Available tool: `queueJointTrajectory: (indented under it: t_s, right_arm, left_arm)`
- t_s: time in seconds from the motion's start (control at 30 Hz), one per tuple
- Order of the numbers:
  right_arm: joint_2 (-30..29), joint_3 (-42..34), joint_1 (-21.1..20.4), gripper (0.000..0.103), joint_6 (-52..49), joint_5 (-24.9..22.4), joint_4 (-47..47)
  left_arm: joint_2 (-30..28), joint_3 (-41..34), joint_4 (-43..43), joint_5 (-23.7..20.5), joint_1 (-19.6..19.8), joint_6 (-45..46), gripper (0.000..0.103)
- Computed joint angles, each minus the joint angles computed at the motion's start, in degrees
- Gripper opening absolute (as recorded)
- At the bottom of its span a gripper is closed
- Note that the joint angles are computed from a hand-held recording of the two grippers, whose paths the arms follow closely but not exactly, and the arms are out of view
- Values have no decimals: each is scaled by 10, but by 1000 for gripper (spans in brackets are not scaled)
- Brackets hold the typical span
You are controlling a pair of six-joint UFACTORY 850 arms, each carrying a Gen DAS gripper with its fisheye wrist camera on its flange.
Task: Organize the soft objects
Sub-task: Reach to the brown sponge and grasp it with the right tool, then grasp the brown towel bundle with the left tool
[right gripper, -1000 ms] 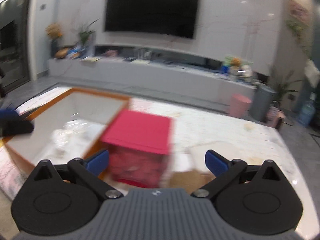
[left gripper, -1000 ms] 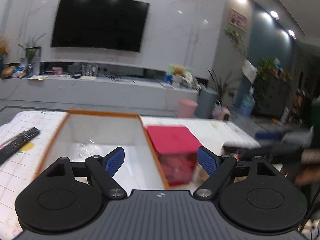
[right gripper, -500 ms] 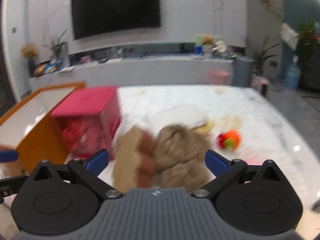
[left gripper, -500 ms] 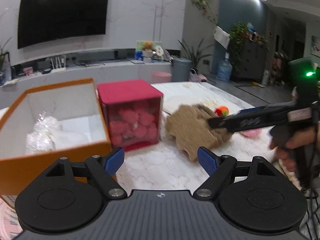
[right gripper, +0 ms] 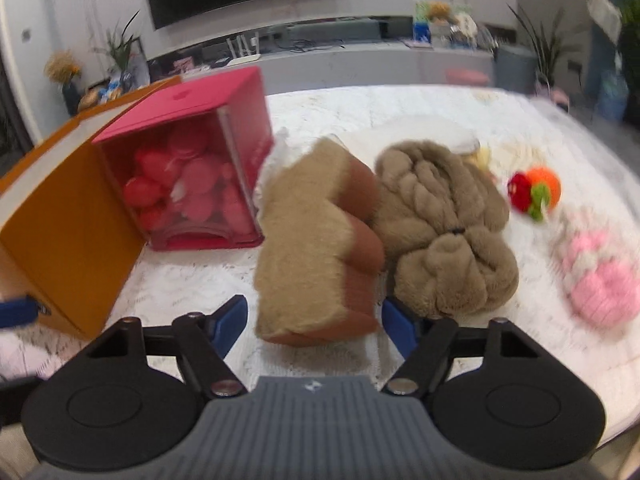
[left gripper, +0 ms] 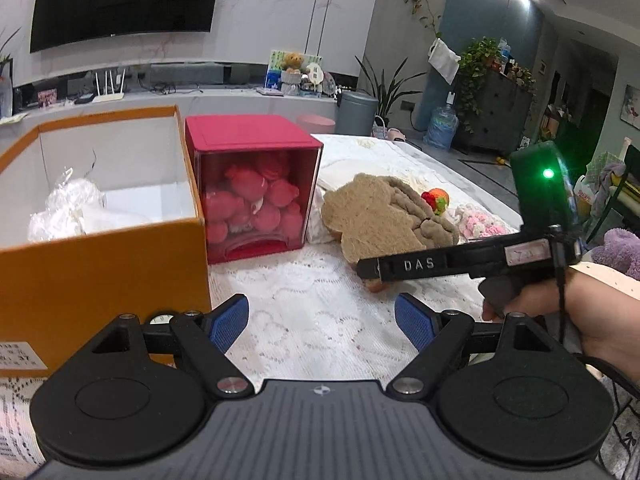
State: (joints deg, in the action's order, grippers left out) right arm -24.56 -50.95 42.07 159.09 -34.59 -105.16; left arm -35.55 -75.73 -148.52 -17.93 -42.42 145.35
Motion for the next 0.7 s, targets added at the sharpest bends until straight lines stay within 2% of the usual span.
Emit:
queueJointTrajectory:
  t_s: [0.1, 0.13, 0.17, 0.2, 0.33, 0.4, 0.53, 0.6, 0.7]
  right_arm:
    - [-8, 4, -7, 70, 33, -4, -33]
    - [-9, 6, -6, 66, 41, -5, -50]
    - [-10, 7, -5, 55, 45, -5, -66]
    - [-10, 6, -3, 53, 44, -4, -76]
    - [-7, -1, 16, 49, -33, -25, -34]
    - [6, -4, 16, 47, -96, 5, 10]
    - [46, 3, 26, 45, -239, 7, 122]
    - [72, 8, 30, 45, -339, -8, 191]
    - [118, 32, 37, 45, -415, -41, 233]
  left_arm:
    - [2, 3, -8, 1, -2, 11, 97]
    - [3, 4, -8, 0, -2, 10, 97]
    - [3, 5, -3, 0, -1, 6, 97]
    - [4, 6, -1, -1, -1, 6, 97]
    - [6, 8, -26, -1, -2, 35, 97]
    - [8, 9, -30, -3, -3, 40, 97]
    - [13, 14, -31, -15, -3, 45, 97]
    - [15, 16, -47, -17, -5, 68, 97]
    - [17, 18, -83, -12, -9, 111, 97]
